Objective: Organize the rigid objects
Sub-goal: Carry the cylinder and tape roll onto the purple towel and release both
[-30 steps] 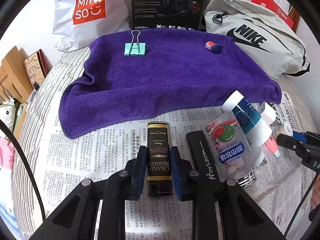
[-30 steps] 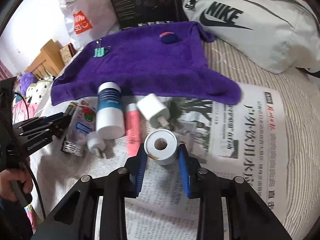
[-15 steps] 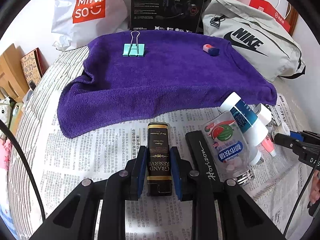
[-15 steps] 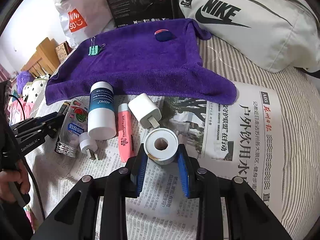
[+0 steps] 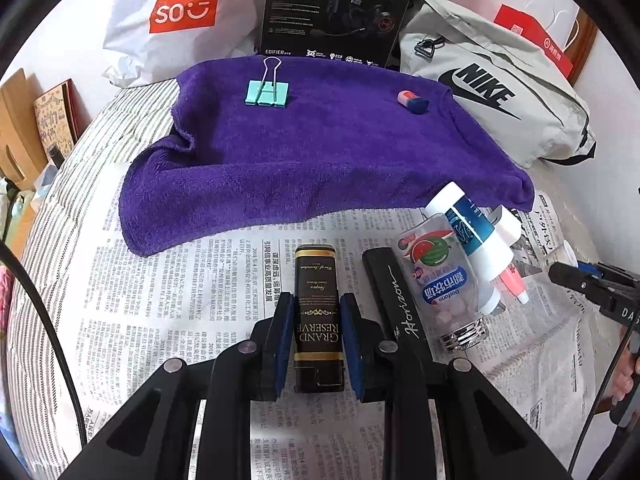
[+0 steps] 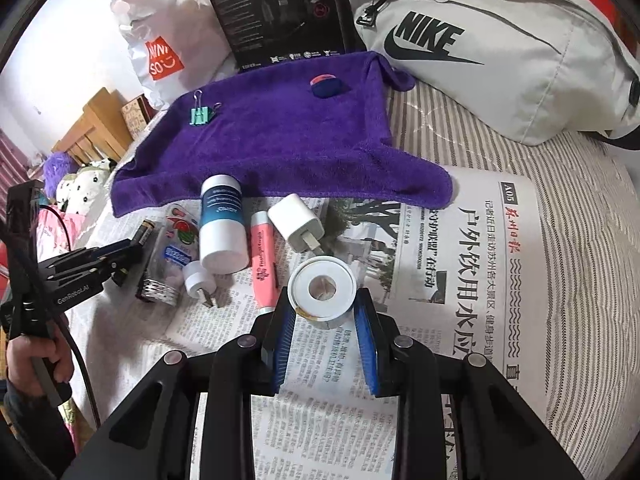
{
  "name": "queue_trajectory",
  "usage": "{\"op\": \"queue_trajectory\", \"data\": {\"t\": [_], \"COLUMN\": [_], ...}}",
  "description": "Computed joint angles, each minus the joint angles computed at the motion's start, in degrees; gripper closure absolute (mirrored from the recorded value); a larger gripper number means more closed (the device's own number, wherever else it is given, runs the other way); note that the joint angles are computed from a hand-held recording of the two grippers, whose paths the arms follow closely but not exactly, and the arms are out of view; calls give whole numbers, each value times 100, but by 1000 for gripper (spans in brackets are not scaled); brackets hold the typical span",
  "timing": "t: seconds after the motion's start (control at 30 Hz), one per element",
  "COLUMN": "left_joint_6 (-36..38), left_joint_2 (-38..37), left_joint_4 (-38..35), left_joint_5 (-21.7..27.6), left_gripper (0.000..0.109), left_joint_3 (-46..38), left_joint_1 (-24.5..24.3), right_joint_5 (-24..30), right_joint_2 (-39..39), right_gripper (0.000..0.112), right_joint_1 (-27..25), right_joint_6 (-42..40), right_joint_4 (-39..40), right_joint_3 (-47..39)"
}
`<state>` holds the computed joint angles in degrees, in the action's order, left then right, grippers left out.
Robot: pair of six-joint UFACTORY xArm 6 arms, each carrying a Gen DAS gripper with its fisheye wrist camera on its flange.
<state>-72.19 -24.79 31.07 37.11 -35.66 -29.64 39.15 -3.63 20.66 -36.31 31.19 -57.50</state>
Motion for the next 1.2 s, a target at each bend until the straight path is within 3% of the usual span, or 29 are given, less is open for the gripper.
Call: {"op": "queue_trajectory", "data": {"t": [0.37,0.63,1.2], "left_joint_6": [87,109,1233], "left_joint_2": [-360,-354,105], "left_joint_4": [-140,102,-252], "left_joint_5": [-164,9,-388], "left_gripper": [86,86,86], "left_joint_3": [127,-80,-601], "left_joint_1": [91,145,1040], "right_joint_5": [181,307,517], "right_joint_2": [22,115,952], "right_gripper": [82,82,82], "right_joint_1": [20,27,196], "right_joint_6": [-147,-230,-101], "right_joint_4": [137,245,252], "right_joint_3": [-93,-317,-1616]}}
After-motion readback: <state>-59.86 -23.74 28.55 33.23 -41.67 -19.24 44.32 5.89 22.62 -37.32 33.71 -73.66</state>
